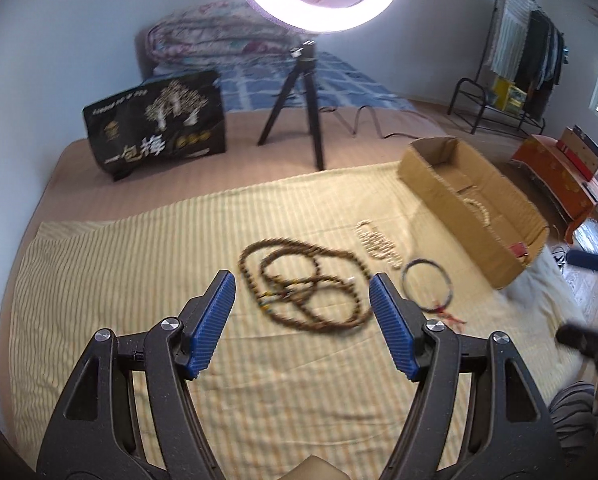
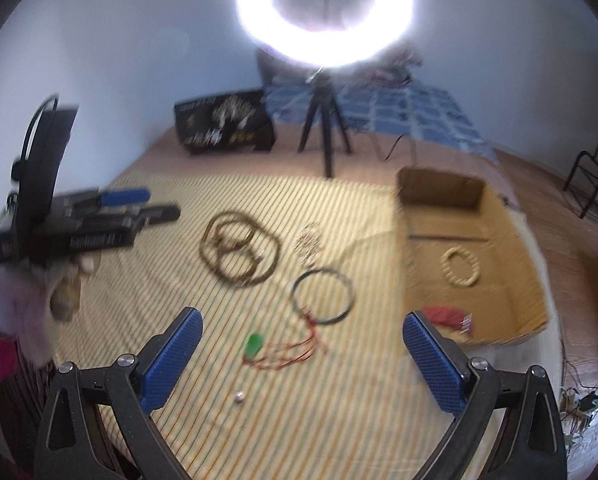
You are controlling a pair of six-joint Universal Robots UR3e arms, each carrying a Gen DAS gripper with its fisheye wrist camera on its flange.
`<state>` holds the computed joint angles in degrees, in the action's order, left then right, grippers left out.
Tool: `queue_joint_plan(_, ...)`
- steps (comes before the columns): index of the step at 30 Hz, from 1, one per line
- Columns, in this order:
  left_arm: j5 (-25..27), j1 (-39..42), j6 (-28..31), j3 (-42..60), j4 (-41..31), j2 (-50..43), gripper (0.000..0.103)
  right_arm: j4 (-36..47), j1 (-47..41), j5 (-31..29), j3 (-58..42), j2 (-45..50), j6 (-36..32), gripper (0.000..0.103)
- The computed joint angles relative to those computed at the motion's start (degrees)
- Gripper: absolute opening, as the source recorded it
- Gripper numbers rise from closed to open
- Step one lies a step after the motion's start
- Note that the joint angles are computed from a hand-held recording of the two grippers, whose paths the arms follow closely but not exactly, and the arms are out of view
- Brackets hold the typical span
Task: Organize jewelry
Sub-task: 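Withdraw both open tools from the box back over the bed, then grasp the green jade pendant with the right tool while the left tool grasps the wooden bead necklace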
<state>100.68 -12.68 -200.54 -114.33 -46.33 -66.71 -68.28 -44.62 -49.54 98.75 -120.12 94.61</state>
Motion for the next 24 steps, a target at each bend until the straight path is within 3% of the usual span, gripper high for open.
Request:
queue_joint_plan(7,-8.0,9.8,1.5,-4.8,-0.8,2.7,0.072,-11.9,8.3,-5.7,10.6,-2.1,6.2,0.089)
queue_joint_plan(15,-11.9,11.2,-0.1,-9.1,3.8,-1.3,0.072,-22.4,15.7,-9.5,16.5,0.3,12.9,0.082)
queue_joint_plan(18,-10.3,8.9,-0.4,-8.9,6.4,-5.3,0.072,-25.5,17.8,-10.7,18.0,1.8,14.4,0.078)
queue_joint_plan(24,-1.2,2.1,2.6,-4.4,10.1,-14.2,0.071,-29.4,20.3,-12.1,19.9,4.0,15.7,0.073)
